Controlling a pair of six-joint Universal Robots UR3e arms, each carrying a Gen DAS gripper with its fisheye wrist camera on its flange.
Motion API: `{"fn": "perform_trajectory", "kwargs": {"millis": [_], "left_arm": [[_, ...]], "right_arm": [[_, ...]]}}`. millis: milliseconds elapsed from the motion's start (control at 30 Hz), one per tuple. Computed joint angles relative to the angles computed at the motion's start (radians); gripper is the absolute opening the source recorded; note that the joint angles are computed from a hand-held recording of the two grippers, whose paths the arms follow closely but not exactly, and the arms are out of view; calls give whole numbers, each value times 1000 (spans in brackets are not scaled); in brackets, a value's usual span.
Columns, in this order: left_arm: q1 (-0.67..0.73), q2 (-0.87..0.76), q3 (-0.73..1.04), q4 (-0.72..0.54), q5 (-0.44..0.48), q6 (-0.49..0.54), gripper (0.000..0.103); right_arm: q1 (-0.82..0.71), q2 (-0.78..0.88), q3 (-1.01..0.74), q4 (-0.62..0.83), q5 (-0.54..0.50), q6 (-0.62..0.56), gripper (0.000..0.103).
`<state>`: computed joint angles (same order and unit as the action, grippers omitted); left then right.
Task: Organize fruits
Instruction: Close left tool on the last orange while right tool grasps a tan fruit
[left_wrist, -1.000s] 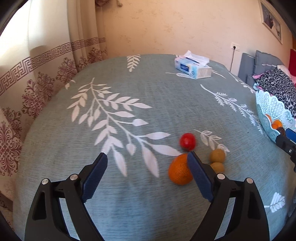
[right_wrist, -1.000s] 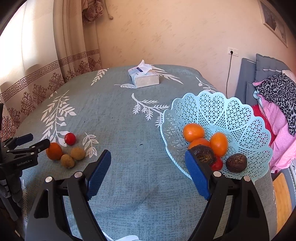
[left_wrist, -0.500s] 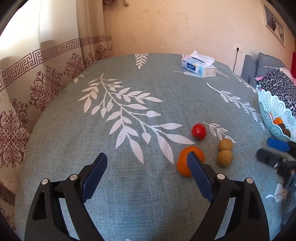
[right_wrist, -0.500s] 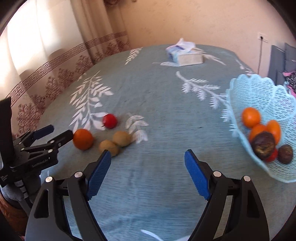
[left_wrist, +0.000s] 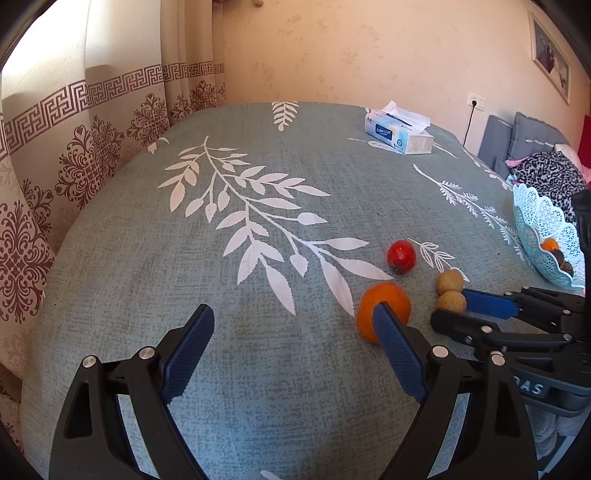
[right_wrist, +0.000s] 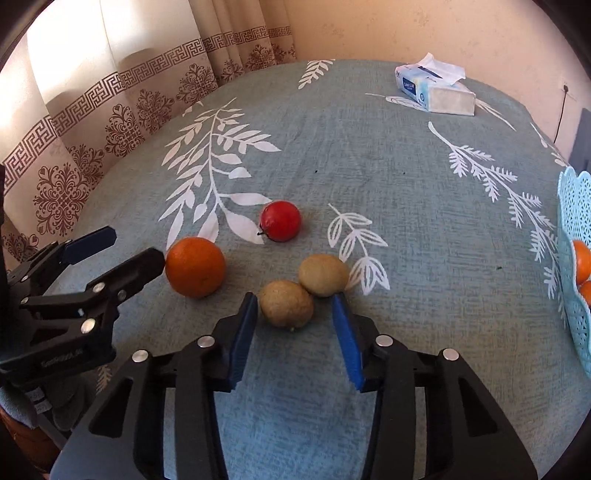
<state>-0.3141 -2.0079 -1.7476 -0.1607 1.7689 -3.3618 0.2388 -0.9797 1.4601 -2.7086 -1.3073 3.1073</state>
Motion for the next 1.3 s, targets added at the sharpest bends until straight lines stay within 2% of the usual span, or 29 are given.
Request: {"fn": "perform_trajectory", "kwargs": {"millis": [33,133,367,700,933,1067,1300], "left_arm": [[0,0,0,-1,-1,1,87],[-1,4,-3,1,-2,1,87],[-1,5,22,-24,-39,-13,87],[-37,-123,234,-130,-71,-14,85],[-31,-185,334,-231,-100,-34,64],[-17,-186,333,-246,-116,-52,42],[-17,-160,295,-221,-106,-60,40]], "right_arm": [[0,1,-1,0,-1,3,35],[-10,-6,13,-9,16,4,28],[-18,-43,81,-62,-17,-1,28],[-21,-86,160,-146,-91,-11,28],[-34,-109,196,-192,-108,-11,28],[-41,-114,203,-200,-110,-9,28],[-50,-132,222,-221,-113,-1,28]]}}
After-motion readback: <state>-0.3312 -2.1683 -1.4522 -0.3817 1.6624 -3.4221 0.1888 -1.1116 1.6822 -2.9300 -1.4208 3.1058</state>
